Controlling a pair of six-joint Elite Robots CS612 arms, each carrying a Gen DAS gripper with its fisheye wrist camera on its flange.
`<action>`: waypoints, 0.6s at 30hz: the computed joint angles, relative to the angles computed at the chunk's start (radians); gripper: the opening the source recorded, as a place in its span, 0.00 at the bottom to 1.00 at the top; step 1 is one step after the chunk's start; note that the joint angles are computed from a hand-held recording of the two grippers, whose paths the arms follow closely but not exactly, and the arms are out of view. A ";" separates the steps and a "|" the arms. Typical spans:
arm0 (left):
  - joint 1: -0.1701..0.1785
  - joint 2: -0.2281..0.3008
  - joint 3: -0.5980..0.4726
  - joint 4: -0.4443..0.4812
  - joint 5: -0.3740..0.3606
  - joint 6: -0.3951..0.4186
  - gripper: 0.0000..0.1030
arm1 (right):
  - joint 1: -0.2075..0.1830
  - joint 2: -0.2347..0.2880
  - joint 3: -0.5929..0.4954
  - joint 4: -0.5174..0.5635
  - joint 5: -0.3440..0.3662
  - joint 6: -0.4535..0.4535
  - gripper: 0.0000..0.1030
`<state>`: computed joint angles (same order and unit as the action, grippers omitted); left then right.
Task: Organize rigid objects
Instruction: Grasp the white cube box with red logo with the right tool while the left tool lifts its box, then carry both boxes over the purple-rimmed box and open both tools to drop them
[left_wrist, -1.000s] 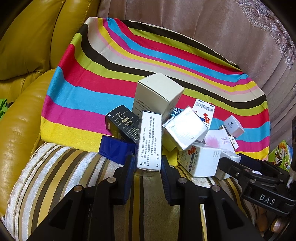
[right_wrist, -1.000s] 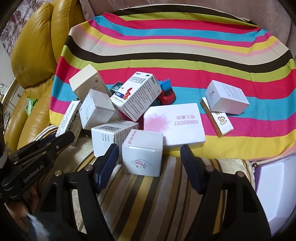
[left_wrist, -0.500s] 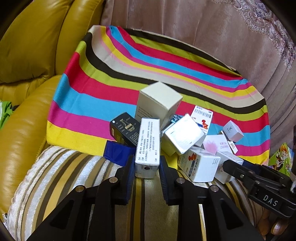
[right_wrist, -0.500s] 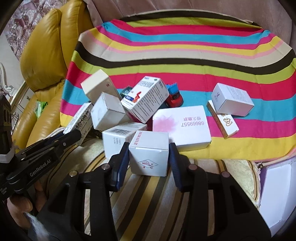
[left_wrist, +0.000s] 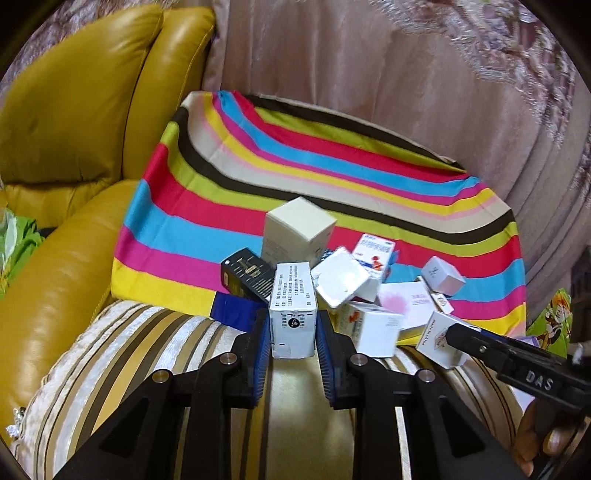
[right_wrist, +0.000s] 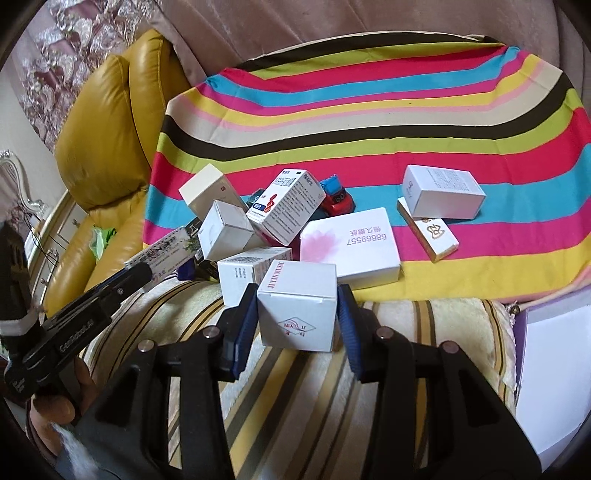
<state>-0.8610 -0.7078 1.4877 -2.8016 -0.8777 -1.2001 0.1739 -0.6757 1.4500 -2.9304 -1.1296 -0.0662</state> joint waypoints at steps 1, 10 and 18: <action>-0.003 0.000 0.000 -0.010 0.004 0.017 0.25 | -0.003 -0.002 0.005 -0.004 0.005 0.003 0.45; -0.023 0.035 -0.076 -0.057 -0.015 0.213 0.25 | -0.041 -0.026 0.059 -0.041 0.044 0.058 0.45; -0.022 0.092 -0.195 -0.085 -0.133 0.388 0.25 | -0.089 -0.051 0.119 -0.092 0.083 0.139 0.45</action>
